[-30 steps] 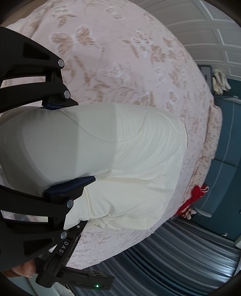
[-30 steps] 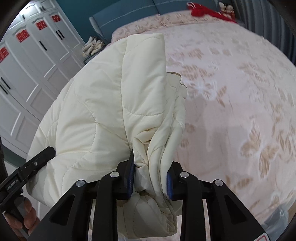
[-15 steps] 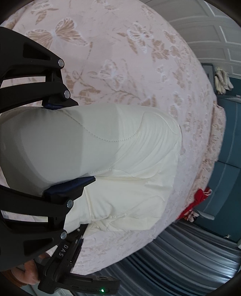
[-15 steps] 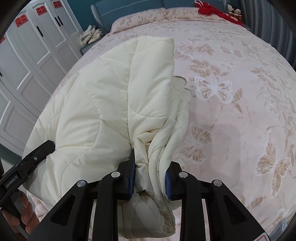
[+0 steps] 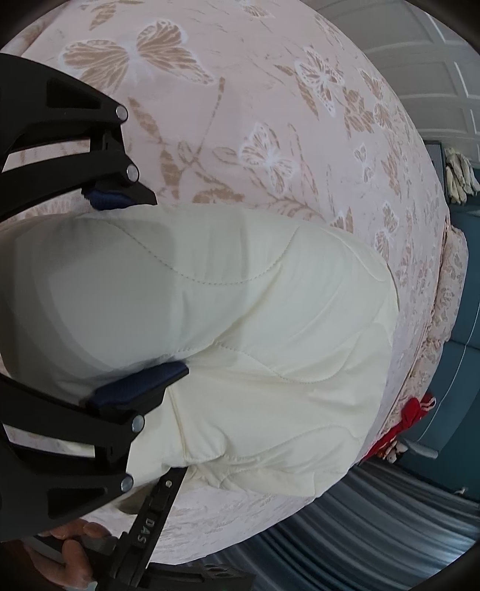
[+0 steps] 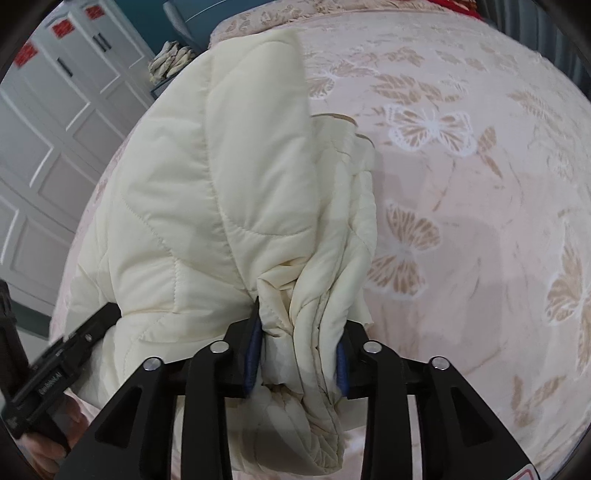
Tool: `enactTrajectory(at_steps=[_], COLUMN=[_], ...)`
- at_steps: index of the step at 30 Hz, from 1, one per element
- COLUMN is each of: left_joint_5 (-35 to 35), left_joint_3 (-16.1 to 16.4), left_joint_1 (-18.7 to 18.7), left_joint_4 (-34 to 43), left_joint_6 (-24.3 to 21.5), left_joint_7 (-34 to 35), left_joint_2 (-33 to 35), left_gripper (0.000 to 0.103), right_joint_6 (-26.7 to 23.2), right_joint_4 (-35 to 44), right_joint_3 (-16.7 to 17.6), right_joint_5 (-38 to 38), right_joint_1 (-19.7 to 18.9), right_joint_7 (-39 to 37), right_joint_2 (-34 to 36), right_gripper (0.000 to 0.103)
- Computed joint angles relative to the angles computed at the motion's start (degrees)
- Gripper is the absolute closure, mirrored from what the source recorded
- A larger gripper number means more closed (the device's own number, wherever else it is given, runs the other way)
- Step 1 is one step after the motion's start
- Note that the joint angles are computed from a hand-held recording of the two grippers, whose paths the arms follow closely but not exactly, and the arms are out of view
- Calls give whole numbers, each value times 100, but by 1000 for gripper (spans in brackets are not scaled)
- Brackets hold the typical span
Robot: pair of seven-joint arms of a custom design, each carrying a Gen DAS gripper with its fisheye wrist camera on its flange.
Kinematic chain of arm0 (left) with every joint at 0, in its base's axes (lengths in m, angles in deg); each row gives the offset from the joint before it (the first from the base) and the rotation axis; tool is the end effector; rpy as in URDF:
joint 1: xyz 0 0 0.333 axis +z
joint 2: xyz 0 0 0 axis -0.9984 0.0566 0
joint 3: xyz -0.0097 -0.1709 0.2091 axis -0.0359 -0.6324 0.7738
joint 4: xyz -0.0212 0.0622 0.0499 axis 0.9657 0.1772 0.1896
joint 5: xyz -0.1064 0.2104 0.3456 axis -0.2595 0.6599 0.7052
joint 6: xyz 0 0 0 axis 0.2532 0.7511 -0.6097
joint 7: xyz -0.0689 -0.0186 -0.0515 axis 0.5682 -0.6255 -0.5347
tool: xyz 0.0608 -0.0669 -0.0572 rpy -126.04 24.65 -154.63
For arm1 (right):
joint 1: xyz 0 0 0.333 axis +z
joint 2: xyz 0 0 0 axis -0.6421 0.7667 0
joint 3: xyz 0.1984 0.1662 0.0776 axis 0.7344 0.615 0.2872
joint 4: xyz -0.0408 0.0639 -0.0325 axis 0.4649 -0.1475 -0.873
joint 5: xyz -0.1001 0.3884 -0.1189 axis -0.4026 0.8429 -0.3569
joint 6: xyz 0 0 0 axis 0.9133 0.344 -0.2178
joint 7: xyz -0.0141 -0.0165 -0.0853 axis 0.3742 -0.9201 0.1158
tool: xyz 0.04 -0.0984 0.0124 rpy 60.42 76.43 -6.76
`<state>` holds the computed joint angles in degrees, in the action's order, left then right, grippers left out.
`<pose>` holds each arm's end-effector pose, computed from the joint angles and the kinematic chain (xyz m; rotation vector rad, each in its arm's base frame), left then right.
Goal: Fold large clothes
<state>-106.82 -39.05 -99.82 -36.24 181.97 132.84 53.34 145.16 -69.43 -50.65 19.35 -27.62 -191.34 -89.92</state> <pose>0.5342 -0.3322 0.3119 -1.4019 2.6023 -0.9554 0.4027 0.2311 0.3037 -1.0375 2.4235 -0.3417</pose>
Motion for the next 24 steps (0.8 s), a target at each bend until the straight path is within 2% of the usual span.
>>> enactTrajectory(at_steps=[4, 7, 9, 11, 13, 14, 15, 16, 19, 22, 24], left_joint_5=[610, 1071, 1411, 1726, 1984, 1889, 1774, 1773, 1873, 2342, 2683], left_joint_3=[209, 336, 431, 518, 585, 586, 594, 608, 625, 588, 563], left_joint_1=[-199, -298, -359, -399, -420, -412, -418, -436, -508, -555, -582], left_joint_4=[-115, -269, -417, -565, -723, -812, -902, -952, -1108, -1196, -1230], left_joint_6=[190, 223, 192, 139, 35, -14, -60, -95, -199, -253, -310], left_joint_7=[-569, -1008, -1350, -1708, -2065, -2068, -2060, -2118, -2335, -2695, -2929], left_joint_2=[-114, -332, -571, -835, -1134, -1294, -1444, -1527, -1703, -1689, -1638], left_gripper=[22, 20, 20, 20, 20, 20, 20, 20, 20, 20, 20], right_joint_6=[420, 502, 244, -321, -1103, -1437, -1601, -1617, -1711, -1876, -1802], right_joint_4=[-337, -569, -660, -661, -503, -386, -272, -231, 198, 424, 388], right_joint_3=[76, 273, 351, 456, 596, 663, 698, 666, 530, 466, 380], right_joint_5=[-52, 115, 334, 540, 632, 621, 575, 556, 618, 729, 785], right_joint_1=[-139, -221, -127, 34, 213, 299, 387, 440, 646, 762, 832], right_joint_7=[394, 632, 555, 416, 222, 112, -19, -122, -789, -1078, -1104], right_joint_2=[-339, -743, -1080, -1465, -1772, -1882, -1953, -1960, -1487, -1010, -846], right_gripper=[61, 57, 57, 56, 56, 58, 65, 77, 92, 96, 97])
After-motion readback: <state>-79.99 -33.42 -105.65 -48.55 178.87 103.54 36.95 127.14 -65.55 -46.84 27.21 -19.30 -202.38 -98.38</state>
